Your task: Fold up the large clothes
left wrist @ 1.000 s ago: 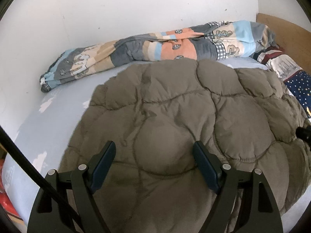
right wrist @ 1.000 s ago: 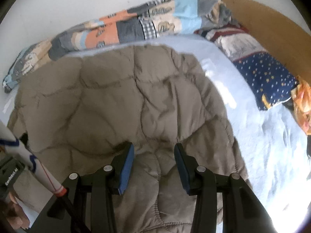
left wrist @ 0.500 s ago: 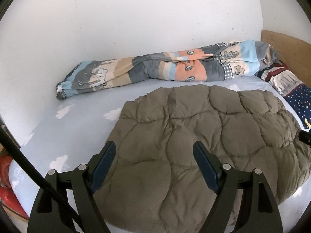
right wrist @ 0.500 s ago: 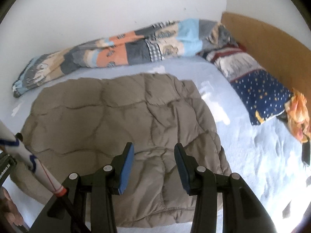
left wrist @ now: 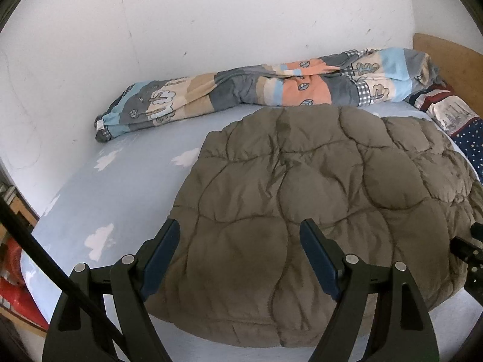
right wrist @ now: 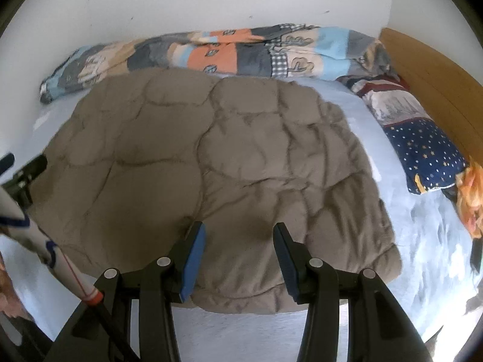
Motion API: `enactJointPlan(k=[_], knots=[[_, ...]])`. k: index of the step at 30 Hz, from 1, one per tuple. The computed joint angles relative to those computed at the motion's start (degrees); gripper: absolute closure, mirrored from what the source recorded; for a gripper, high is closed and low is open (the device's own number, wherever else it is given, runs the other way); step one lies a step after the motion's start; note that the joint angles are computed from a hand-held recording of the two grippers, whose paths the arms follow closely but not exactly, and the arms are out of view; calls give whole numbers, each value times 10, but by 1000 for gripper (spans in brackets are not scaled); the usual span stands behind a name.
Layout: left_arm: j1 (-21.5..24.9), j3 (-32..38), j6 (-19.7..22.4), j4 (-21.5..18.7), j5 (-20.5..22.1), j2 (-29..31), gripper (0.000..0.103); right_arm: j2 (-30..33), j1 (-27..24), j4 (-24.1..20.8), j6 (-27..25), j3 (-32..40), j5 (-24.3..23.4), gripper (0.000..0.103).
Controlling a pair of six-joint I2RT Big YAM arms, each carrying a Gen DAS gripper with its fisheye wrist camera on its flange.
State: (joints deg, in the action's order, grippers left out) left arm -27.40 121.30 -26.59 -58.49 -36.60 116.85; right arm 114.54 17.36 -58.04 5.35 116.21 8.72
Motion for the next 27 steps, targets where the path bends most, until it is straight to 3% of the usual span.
enactJointPlan(k=[5,8,11,14,17,22,27], knots=[[10,26,-25,-34,40,19,22,21,4,-15,-1,19,11,50],[5,2,-19,-2,37,-4,22,8,2,-1,9,15,-1,50],[-11,-43,-8,42,19,-47,22,-27,5,35,16,-14,26,49],[-36,-105,-11,83,0,-104,22,-85,8,84,41,-74,46,43],[-69,-153,-28,97,-6,-154,22,-165,18,131,53,-158,65,39],[-139,-208,-27,102,-71,-216,15,-287,39,165,62,-266,68,26],[-204,-229,-9,86,-137,-259,9,-375,56,180,44,-320,81,19]])
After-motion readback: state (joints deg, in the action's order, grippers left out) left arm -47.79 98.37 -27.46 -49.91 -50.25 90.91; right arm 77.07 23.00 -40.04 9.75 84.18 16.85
